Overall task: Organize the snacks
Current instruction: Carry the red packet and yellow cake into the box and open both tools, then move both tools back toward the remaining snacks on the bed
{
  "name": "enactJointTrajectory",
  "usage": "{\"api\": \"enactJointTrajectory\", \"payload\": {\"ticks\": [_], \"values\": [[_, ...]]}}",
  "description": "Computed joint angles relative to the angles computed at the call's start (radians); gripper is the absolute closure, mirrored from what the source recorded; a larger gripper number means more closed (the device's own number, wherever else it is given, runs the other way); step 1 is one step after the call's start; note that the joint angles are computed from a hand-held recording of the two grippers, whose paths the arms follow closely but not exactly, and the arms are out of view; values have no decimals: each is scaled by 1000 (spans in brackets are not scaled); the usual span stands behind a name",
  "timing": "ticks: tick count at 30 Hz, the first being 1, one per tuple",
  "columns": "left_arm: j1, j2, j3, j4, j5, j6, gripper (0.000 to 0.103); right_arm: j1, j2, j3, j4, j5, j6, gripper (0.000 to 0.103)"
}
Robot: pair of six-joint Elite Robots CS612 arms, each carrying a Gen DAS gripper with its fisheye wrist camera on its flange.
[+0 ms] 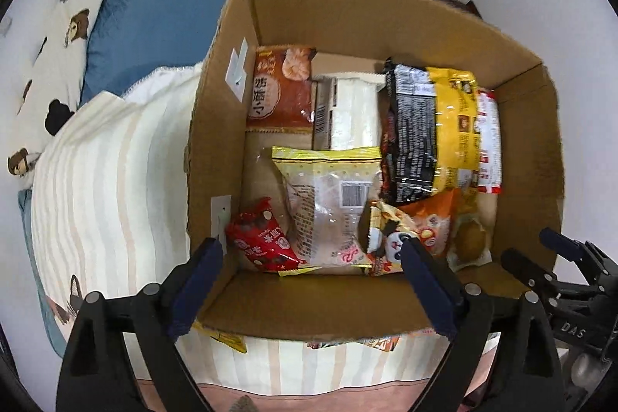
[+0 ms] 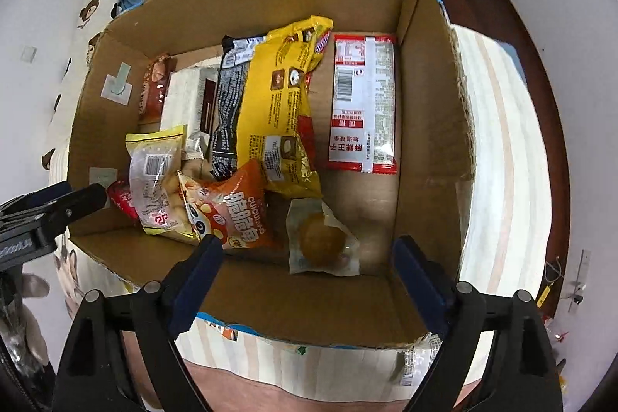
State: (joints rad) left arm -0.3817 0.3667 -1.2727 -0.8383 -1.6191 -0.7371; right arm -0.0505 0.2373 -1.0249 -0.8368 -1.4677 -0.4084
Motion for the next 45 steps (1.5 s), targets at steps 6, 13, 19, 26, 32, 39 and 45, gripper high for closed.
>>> {"api": "enactJointTrajectory", "payload": {"ticks": [6, 13, 19, 26, 32, 39, 45], "values": [[-28, 8, -61, -19, 75, -13, 9, -3, 23, -76, -26, 10, -4, 10], [-68, 17, -140, -39, 196, -36, 9, -15, 59, -199, -45, 50, -7, 10], [-113, 27, -213, -43, 316, -35, 9, -34, 93, -318, -58, 99, -1, 10], [-159, 35, -284, -37, 403, -29, 9, -52, 119, -433, -47, 132, -30, 10], [-188, 43, -332, -11, 433, -39, 9, -73, 134, -497, -4, 174, -33, 7], [-202, 84, -382, 65, 408, -102, 9, -111, 170, -529, 96, 207, 14, 7], [-182, 140, -377, 156, 290, -179, 9, -134, 220, -522, 167, 203, 74, 7]]}}
